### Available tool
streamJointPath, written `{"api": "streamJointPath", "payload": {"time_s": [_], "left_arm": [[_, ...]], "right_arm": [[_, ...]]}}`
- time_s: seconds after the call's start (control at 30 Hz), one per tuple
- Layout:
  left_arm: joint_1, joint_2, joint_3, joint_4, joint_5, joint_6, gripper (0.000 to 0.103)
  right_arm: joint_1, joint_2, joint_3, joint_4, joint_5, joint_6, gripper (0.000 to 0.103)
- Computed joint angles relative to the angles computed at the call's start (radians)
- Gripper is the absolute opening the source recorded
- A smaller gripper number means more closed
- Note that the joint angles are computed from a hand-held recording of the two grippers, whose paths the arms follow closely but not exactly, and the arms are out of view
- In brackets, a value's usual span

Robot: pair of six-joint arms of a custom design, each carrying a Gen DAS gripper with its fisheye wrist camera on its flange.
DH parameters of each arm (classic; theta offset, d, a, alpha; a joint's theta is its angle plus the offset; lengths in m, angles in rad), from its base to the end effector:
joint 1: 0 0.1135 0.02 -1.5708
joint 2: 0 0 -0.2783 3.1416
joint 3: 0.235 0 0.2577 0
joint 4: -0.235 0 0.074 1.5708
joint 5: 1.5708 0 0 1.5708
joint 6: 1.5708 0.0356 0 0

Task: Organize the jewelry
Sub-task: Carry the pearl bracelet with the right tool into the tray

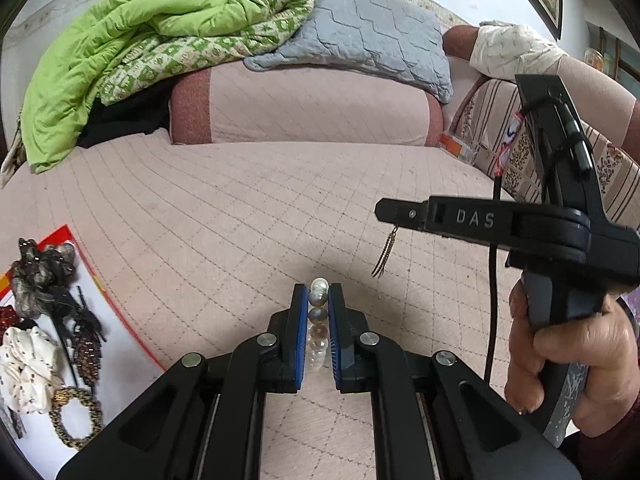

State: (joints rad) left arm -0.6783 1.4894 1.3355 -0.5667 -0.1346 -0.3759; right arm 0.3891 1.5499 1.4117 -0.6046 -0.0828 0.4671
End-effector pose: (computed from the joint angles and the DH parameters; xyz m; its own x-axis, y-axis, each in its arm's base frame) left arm 0.2649 -0.2073 0.3396 -0.6773 0.0786 -0.7315 0.3168 0.9286 -0.1935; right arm 0.3239 0.1360 0.3426 -0.7544 0.1757 -0.6325 -0.1061 0.9182 0.3816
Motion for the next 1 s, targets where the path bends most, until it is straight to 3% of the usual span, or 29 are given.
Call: {"api": "streamJointPath", "payload": {"time_s": [0.6, 0.87, 1.0], "left_arm": [[0.153, -0.302, -0.13, -0.107, -0.035, 0.012, 0.01], [0.33, -0.548, -0.244, -0.269, -0.026, 0.018, 0.01], [0.484, -0.656, -0.296, -0.351, 0.04, 0.057, 0.01]], "right_arm": [[0.258, 0.06, 0.096, 0.03, 0.018, 0.018, 0.016], [0.389, 0.114, 0.157, 0.038, 0.016, 0.032, 0.016], [0.486, 0.157, 0.201, 0.038, 0.02, 0.031, 0.016]]}}
